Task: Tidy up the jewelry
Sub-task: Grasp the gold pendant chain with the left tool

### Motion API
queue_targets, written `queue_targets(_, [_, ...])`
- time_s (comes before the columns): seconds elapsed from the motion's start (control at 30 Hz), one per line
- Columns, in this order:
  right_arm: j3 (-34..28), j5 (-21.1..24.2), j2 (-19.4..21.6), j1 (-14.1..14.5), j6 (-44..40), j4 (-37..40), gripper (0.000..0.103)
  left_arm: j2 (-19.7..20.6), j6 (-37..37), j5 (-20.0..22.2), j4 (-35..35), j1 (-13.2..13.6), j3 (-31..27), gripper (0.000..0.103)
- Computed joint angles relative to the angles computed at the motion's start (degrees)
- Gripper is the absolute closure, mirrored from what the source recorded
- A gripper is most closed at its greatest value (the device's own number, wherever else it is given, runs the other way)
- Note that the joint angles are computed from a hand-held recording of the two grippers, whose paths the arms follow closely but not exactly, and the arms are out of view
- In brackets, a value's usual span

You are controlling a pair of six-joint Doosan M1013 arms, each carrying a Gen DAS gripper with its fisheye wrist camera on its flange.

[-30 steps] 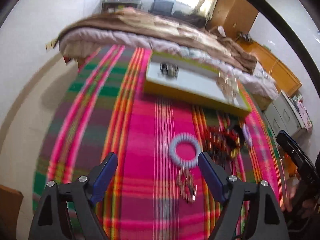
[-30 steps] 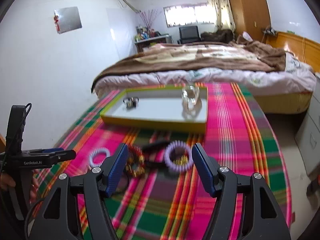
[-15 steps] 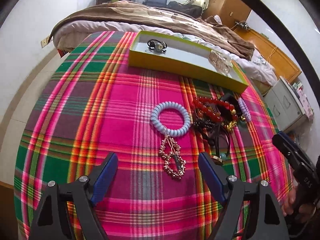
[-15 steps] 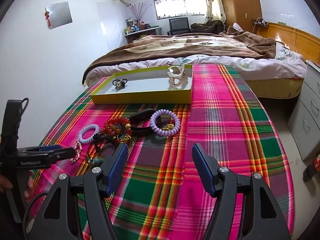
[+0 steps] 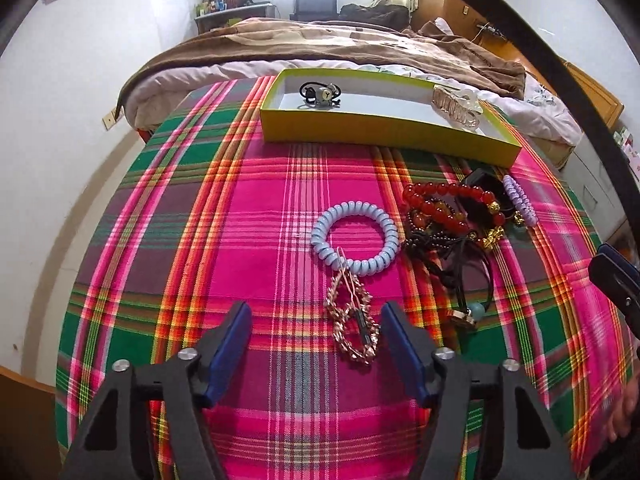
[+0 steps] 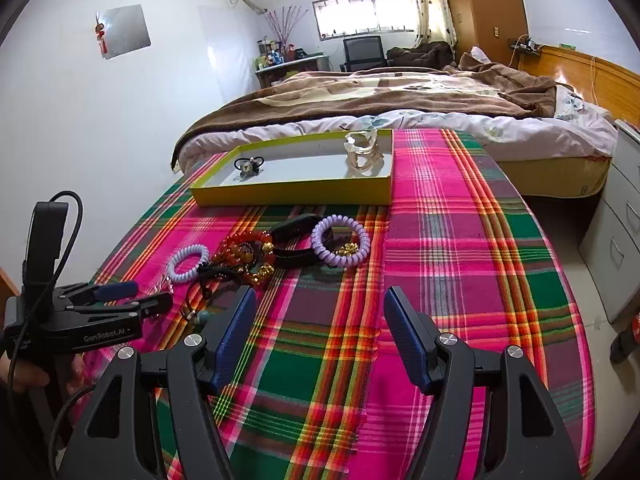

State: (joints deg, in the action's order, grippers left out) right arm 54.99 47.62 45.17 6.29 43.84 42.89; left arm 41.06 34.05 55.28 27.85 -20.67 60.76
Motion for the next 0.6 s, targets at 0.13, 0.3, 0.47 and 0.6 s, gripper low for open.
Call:
queue_targets(0.13, [-0.04, 0.24, 0.08, 0.25, 0.83, -1.01, 0.037, -0.42, -0.77, -0.75, 0.59, 0.10, 0.60, 0.062])
queue_targets(0.3, [-0.09, 0.65, 0.08, 0.58, 0.93, -1.83, 0.037, -1.22, -1.68, -2.99, 0.14, 0.51, 1.95, 0.077])
queue_targets(0.47, [-0.33, 1.29, 0.16, 1.02, 1.19, -2.57, 0.037, -2.07, -3.45, -4.43, 0.93, 0.66, 3.51, 0.079])
queue_targets(0.6, [-0.64, 3.24, 0.32, 1.82, -0.85, -2.74, 0.037, -2.88, -4.74, -5.39, 1.53, 0.78, 4.90, 0.079])
